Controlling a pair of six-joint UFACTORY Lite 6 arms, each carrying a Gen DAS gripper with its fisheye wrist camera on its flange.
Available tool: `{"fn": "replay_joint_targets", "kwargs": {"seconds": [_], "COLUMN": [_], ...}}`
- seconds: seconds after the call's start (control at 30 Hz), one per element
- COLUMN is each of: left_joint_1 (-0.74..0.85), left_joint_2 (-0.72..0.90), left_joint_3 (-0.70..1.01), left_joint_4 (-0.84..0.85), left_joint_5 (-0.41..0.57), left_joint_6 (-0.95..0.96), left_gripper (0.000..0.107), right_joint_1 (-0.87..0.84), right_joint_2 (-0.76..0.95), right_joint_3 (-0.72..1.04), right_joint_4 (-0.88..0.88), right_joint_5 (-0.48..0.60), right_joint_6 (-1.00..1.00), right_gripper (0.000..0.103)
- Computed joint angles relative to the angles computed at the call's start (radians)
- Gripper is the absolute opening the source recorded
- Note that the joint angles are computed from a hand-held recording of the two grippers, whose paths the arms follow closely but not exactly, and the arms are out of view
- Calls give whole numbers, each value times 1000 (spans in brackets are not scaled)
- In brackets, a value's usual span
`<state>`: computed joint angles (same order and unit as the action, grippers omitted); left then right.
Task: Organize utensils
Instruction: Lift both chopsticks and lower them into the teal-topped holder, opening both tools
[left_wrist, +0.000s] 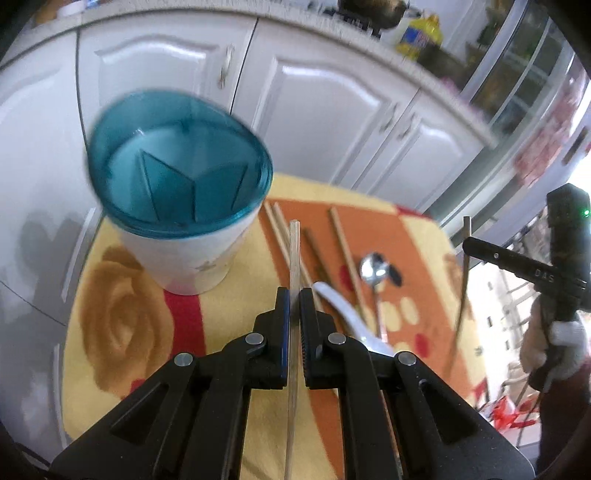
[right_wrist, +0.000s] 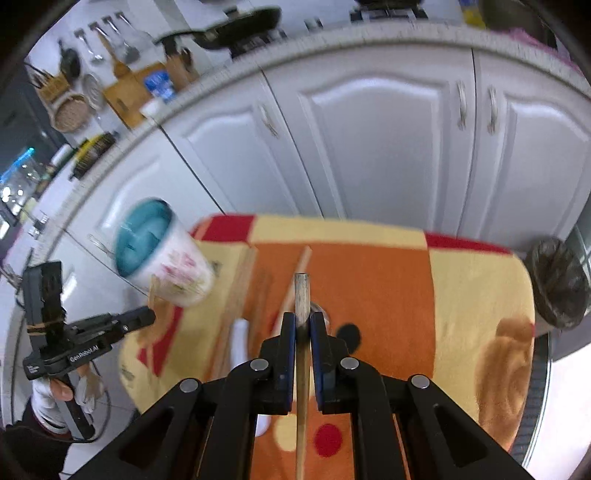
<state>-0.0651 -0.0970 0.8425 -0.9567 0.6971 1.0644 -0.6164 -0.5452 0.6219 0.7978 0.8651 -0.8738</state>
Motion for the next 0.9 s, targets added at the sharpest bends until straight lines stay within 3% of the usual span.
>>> {"fn": "replay_joint_targets", "kwargs": {"seconds": [0.13,0.23,0.37,0.5,0.67,0.9], "left_joint_1": [115,200,290,346,345,266], "left_joint_2": [-121,-163,-159,-97,12,201], "left_joint_3": [14,66,189,369,588,818], "left_joint_4": [-3,-13,-38,-62,-65,27], "left_joint_5": [152,251,356,433,390,220], "left_joint_6": [19,25,18,-19,-71,-176], "left_gripper": [4,4,4,4,4,4], "right_joint_1": [-6,44,137,315,535,704], "right_joint_2": [-93,-111,-68,26,215,553], "right_joint_3": [80,165,277,437,701,1073], "right_joint_4": [4,0,4,-44,-167,-341], "right_joint_5": [115,143,113,17,-108,-229], "right_joint_6": [45,105,171,296,473,674], "right_gripper": [7,7,7,7,7,7]}}
